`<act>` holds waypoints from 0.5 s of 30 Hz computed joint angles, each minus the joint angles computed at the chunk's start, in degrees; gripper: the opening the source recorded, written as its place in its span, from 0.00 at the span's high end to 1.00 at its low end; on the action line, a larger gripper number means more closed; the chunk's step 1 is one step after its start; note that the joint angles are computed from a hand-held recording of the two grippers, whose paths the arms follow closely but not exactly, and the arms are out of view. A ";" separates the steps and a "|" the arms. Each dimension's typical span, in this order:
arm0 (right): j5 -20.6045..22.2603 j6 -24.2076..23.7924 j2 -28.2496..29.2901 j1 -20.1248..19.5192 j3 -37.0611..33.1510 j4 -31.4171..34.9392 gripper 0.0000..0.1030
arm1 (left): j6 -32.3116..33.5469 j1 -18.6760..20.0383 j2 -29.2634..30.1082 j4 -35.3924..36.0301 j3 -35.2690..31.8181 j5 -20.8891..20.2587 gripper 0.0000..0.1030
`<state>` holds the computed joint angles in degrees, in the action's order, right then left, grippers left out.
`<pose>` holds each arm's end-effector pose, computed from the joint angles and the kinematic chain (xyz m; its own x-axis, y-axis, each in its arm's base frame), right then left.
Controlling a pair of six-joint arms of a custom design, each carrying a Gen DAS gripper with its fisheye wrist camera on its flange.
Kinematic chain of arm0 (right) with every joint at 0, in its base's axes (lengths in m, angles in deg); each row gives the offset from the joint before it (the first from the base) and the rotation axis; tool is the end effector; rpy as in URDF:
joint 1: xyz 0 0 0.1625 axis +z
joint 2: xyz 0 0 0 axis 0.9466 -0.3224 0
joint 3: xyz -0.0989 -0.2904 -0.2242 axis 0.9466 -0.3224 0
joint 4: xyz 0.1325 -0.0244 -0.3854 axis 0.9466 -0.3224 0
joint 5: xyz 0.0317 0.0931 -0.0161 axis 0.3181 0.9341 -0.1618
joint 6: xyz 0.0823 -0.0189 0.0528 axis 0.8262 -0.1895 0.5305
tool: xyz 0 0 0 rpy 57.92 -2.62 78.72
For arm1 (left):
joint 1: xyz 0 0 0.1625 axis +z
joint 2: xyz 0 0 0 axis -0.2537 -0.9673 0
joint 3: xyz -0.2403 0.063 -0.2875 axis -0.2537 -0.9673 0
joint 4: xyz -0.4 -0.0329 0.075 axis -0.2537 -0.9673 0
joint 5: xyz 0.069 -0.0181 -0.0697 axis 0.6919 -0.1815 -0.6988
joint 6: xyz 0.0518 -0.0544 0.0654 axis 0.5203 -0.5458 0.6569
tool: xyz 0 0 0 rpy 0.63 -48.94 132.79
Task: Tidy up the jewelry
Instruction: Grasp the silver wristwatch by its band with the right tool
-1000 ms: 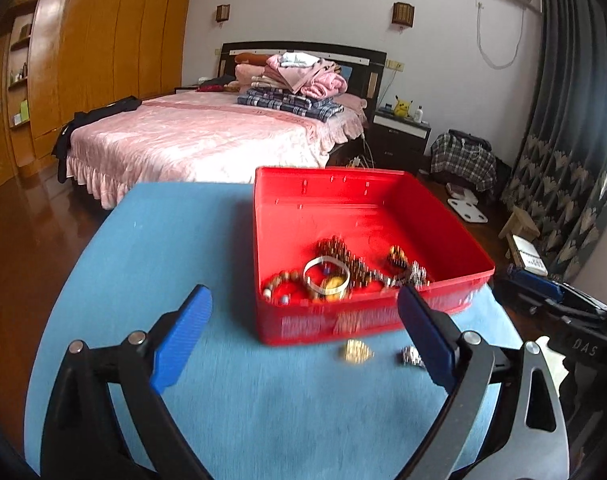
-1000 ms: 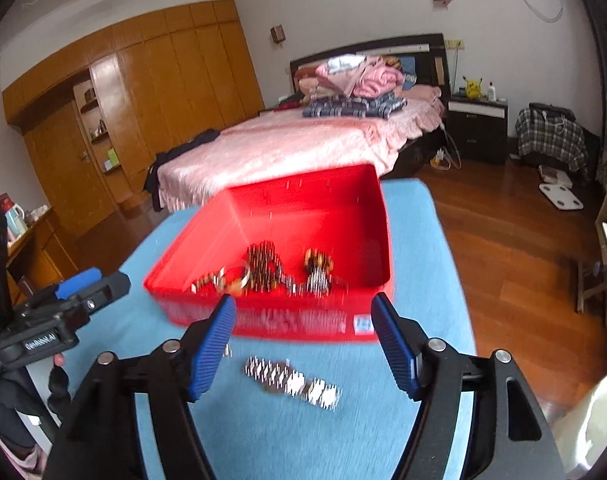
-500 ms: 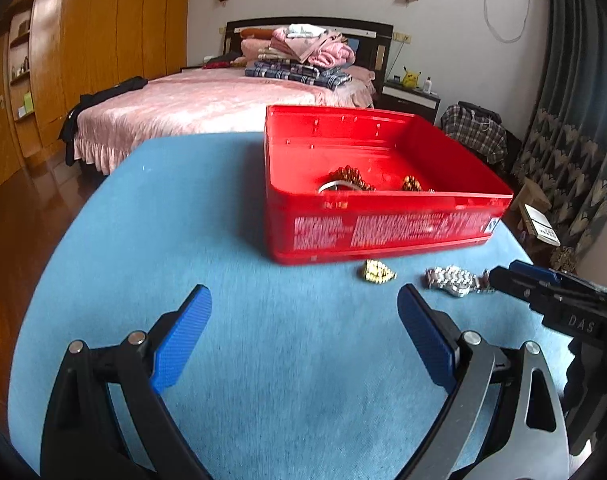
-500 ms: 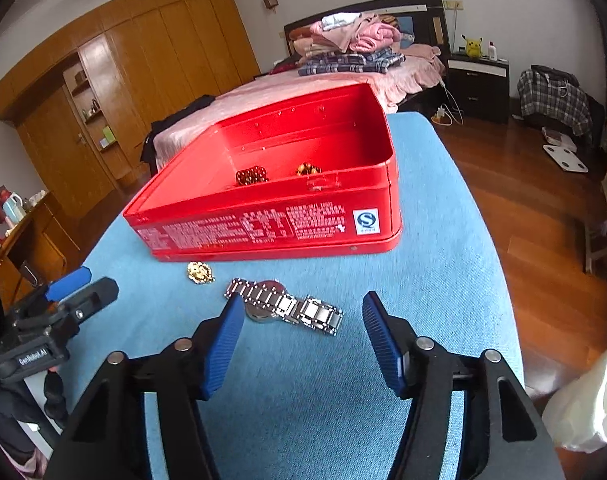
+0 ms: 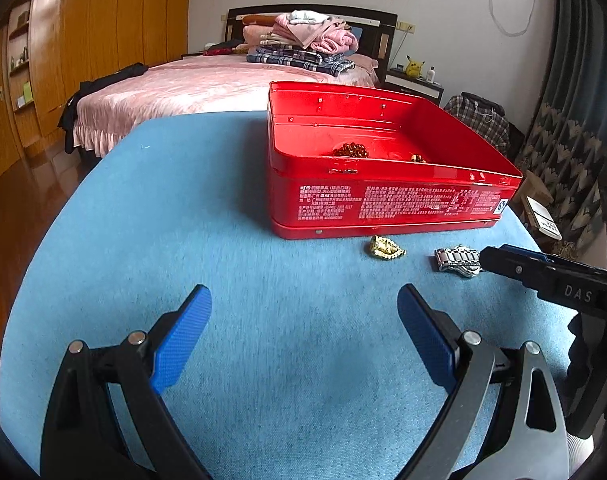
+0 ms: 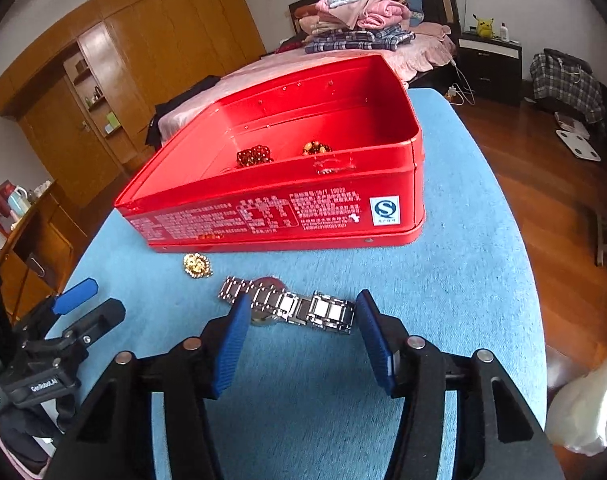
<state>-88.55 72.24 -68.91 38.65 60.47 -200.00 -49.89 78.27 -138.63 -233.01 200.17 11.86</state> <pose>0.2426 -0.4310 -0.0225 -0.8939 -0.0411 0.4463 -0.3262 0.7427 -0.5848 0.0024 -0.4238 0.2377 -0.7326 0.2774 -0.6216 0.6094 0.6741 -0.4174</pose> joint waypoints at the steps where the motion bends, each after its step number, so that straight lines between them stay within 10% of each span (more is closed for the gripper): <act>1: 0.05 -0.08 -0.07 -0.07 -0.11 0.18 0.47 | -0.06 -0.04 0.06 0.02 -0.05 0.03 0.11; 15: -0.09 -1.65 -0.57 0.66 -0.38 2.65 0.48 | -0.73 0.11 -0.42 0.53 0.13 0.26 0.11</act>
